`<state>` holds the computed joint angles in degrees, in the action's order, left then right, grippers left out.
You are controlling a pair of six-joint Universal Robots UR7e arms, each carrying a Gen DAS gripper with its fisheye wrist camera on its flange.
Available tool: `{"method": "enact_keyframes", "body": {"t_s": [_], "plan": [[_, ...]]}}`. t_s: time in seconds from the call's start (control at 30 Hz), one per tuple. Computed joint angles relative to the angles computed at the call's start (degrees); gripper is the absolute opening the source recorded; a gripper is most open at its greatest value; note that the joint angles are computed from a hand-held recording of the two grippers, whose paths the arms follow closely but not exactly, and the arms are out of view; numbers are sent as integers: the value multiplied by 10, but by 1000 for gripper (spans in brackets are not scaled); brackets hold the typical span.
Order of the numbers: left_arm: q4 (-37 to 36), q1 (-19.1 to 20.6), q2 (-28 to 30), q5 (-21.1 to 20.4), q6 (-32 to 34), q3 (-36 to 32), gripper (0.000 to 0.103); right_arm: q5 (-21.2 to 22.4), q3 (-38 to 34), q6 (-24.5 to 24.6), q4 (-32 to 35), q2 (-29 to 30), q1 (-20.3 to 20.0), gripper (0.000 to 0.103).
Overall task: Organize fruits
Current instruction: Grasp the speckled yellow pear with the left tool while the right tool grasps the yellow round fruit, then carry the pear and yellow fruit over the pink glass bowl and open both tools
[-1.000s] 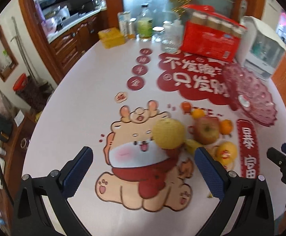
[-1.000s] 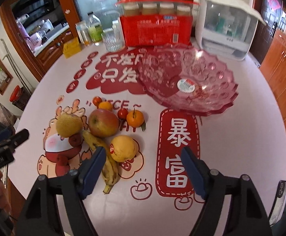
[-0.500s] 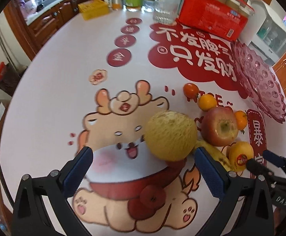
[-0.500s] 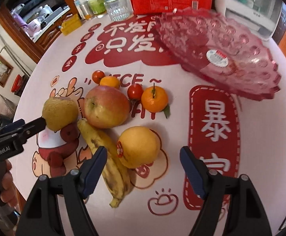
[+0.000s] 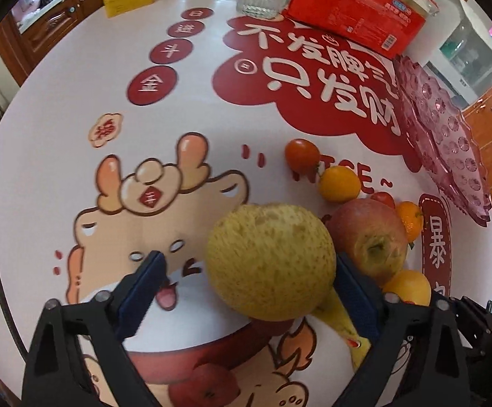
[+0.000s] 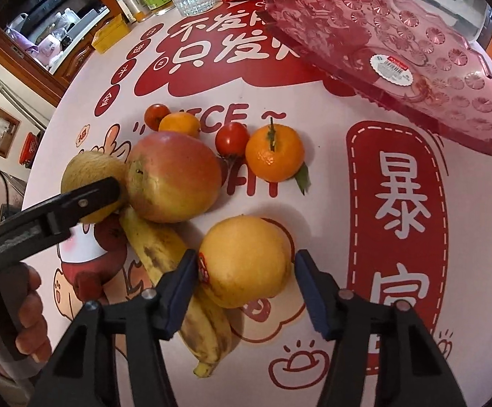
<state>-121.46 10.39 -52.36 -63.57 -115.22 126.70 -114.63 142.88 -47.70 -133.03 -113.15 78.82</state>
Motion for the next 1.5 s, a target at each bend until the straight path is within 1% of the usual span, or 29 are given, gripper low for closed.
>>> {"method": "enact_keyframes", "body": {"t_s": [0.07, 0.13, 0.23, 0.37, 0.47, 0.6, 0.7, 0.83, 0.93, 1.07, 1.13, 1.27, 1.4, 1.5], "plan": [[-21, 6, 5, 8, 11, 1, 84, -1, -1, 1, -3, 2, -1, 55], [-48, 9, 6, 17, 22, 8, 73, -2, -1, 5, -9, 11, 1, 55], [-43, 11, 9, 23, 27, 3, 72, 0, -4, 10, -5, 15, 1, 54], [-36, 10, 10, 29, 33, 2, 72, 1, 1, -2, -14, 10, 0, 53], [-28, 7, 11, 27, 24, 1, 71, -6, 11, -21, -33, 0, 3, 53], [-9, -7, 8, 21, 8, 1, 71, 9, 16, -48, -34, -32, 4, 53], [20, -21, 5, 20, -5, -7, 71, 21, 19, -74, -44, -58, 12, 53], [88, -41, 4, 27, -11, -42, 71, 35, 12, -91, -41, -87, 21, 53], [141, -52, 6, 45, -6, -79, 71, 47, 3, -98, -42, -102, 25, 53], [200, -52, 14, 87, 25, -141, 71, 68, -19, -98, -39, -111, 27, 53], [214, -44, 22, 110, 51, -172, 71, 75, -34, -94, -49, -105, 33, 53], [216, -17, 45, 154, 121, -233, 71, 77, -69, -83, -94, -65, 51, 53], [207, 16, 72, 194, 181, -287, 71, 75, -110, -76, -169, -2, 64, 53], [191, 49, 100, 217, 234, -328, 71, 60, -147, -64, -208, 55, 66, 53]]}}
